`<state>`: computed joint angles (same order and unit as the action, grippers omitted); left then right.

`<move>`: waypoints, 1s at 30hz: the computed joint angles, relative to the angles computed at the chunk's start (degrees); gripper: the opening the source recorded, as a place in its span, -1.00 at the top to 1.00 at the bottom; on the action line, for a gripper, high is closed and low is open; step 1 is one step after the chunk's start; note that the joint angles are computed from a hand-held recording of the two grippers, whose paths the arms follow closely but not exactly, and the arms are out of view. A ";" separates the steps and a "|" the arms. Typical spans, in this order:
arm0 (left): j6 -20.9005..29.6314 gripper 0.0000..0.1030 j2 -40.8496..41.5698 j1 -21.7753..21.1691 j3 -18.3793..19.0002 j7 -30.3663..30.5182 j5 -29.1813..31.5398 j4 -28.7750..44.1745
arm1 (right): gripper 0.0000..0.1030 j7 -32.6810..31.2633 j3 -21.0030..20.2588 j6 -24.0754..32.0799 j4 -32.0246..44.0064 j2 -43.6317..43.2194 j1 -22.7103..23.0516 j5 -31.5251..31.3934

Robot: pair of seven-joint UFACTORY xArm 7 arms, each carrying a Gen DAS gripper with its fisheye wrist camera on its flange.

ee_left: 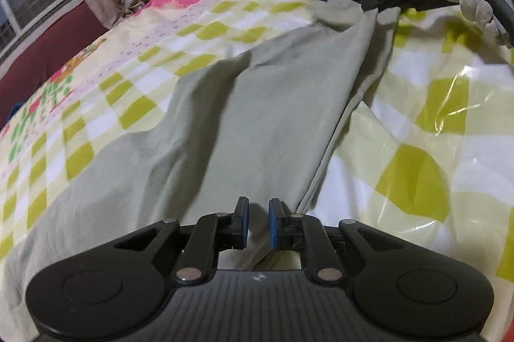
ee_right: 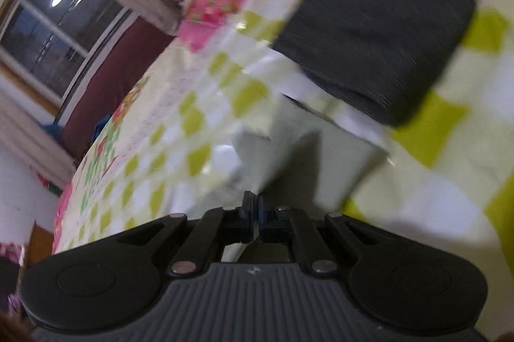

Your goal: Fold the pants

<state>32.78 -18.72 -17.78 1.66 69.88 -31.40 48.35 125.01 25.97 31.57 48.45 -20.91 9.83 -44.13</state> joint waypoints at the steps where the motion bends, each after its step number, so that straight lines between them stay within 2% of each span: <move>1: -0.11 0.45 0.29 0.10 -0.33 -0.30 0.55 0.26 | 0.86 1.59 0.20 -1.24 -0.94 -0.44 -0.49 -1.00; 4: 0.21 0.45 1.04 0.56 -1.27 -2.23 2.29 1.22 | 0.79 0.32 -0.10 -1.31 -0.84 -0.06 -0.84 -1.66; 7: -0.70 0.45 1.39 0.57 -1.95 -3.37 3.53 1.21 | 0.49 2.99 0.22 -3.35 -1.10 0.85 -2.48 -3.83; 8: -1.08 0.45 1.45 0.48 -2.13 -3.74 3.81 1.12 | 0.51 5.03 0.28 -4.47 -1.28 1.13 -3.23 -5.04; 9: -1.31 0.45 1.56 0.36 -2.20 -3.99 4.00 1.14 | 0.63 6.73 0.19 -4.89 -1.57 0.81 -3.70 -5.80; 10: -1.45 0.45 1.61 0.25 -2.25 -4.23 4.19 1.16 | 0.92 8.73 0.70 -4.89 -1.75 0.21 -4.46 -7.44; 12: -1.28 0.45 1.46 -0.11 -2.02 -4.19 4.08 1.26 | 0.94 11.61 2.07 -3.30 -2.17 -2.41 -5.73 -11.23; 14: -1.21 0.45 1.46 -0.57 -1.60 -3.49 3.30 1.30 | 0.94 12.73 2.74 -1.97 -2.74 -4.32 -5.87 -12.32; 15: -1.49 0.45 1.51 -0.69 -1.58 -3.24 3.11 1.14 | 0.94 11.58 2.41 -1.74 -2.88 -4.08 -5.39 -11.57; 18: -2.52 0.45 1.72 -0.77 -1.79 -3.20 3.17 0.46 | 0.93 2.22 0.18 2.57 -2.10 -0.81 -1.58 -4.33; 20: -2.61 0.44 1.59 -0.89 -1.61 -2.97 2.95 0.31 | 0.91 3.15 -0.61 1.49 -3.31 -0.75 -0.86 -2.87; 22: -2.25 0.36 1.45 -0.82 -1.35 -2.87 2.85 0.46 | 0.86 3.76 -0.01 4.14 -3.17 -1.96 -0.46 -1.82; 24: -1.35 0.33 1.33 -0.54 -0.63 -2.08 2.68 1.14 | 0.83 0.57 1.03 11.01 -1.05 -2.48 0.58 -0.21; 25: -1.25 0.33 1.21 -0.33 -0.14 -1.43 2.34 1.46 | 0.83 -1.92 2.16 16.71 1.17 -2.14 1.11 0.28; 27: -1.86 0.30 1.17 -0.02 0.87 -0.43 0.68 1.93 | 0.82 -7.15 3.36 24.38 5.65 -0.02 2.21 -0.93; 28: -1.84 0.29 1.49 0.22 1.53 -0.14 -0.44 2.60 | 0.82 -10.78 4.06 25.13 7.62 1.05 2.18 -1.88; 29: -1.88 0.28 1.85 0.50 2.01 0.16 -1.48 3.23 | 0.82 -14.11 2.36 23.48 9.41 2.71 4.32 -3.60; 30: -2.17 0.27 2.33 0.82 2.40 0.63 -2.47 3.90 | 0.82 -17.37 0.90 19.44 10.82 4.34 5.61 -4.41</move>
<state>30.61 -16.38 -16.96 4.06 70.51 -33.86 52.25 107.65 26.87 51.01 59.27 -16.58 15.44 -48.53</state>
